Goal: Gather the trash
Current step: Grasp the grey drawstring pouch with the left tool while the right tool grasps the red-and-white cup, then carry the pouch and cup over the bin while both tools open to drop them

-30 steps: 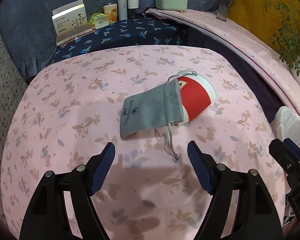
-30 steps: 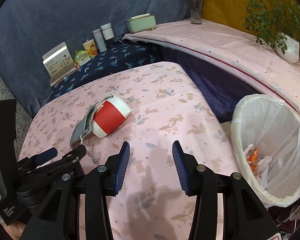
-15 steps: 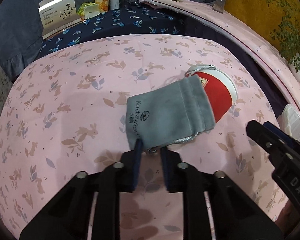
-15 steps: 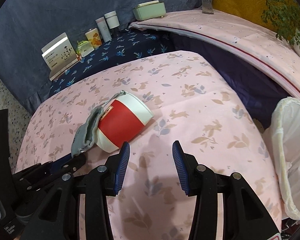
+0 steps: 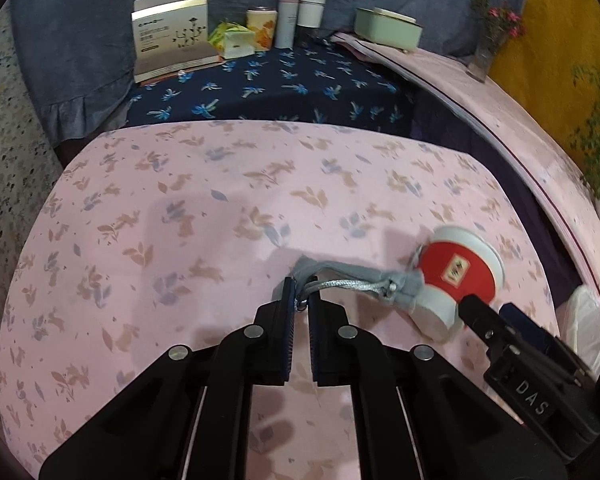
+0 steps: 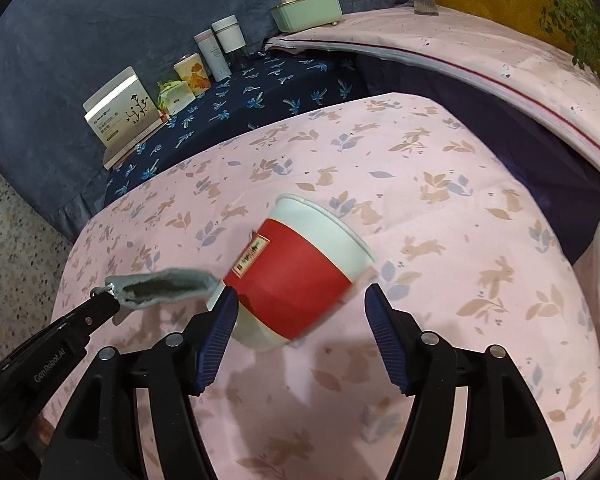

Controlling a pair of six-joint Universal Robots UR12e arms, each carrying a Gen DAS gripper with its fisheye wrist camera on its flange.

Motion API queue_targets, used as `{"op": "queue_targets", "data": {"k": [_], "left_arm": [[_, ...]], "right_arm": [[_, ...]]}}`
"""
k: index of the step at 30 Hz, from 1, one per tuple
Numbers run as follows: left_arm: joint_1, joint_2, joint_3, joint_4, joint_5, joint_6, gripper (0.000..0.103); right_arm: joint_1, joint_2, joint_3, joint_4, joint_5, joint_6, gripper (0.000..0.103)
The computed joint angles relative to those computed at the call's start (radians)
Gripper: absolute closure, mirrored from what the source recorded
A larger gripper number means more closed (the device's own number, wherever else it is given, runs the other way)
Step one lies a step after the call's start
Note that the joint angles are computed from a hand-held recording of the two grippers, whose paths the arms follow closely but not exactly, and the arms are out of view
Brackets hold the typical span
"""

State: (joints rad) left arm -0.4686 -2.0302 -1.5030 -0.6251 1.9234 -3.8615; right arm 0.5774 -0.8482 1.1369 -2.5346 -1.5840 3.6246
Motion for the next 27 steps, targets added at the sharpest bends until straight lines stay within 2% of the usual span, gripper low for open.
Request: {"op": "queue_targets", "data": {"k": [5,10,11,12,15,27], "left_arm": [[0.009,-0.017,0.026,-0.017,0.015,0.005,0.097],[0.012,-0.037,0.05,-0.025,0.009,0.023,0.097],[0.012,-0.04,0.053,-0.026,0.009,0.027,0.097],[0.013,-0.042,0.054,-0.026,0.005,0.028,0.097],[0.014,-0.043,0.054,-0.025,-0.005,0.027,0.097],[-0.027,-0.033,0.08,-0.004,0.01,0.051,0.098]], "right_arm": [[0.0,0.04,-0.059,0.035,0.027,0.025,0.029],[0.003,0.071,-0.104,0.063,0.032,0.034,0.029],[0.003,0.075,-0.109,0.069,0.03,0.03,0.031],[0.004,0.076,-0.109,0.063,0.027,0.026,0.036],[0.003,0.074,-0.104,0.051,0.043,0.012,0.047],[0.005,-0.012,0.001,-0.043,-0.018,-0.006,0.048]]}}
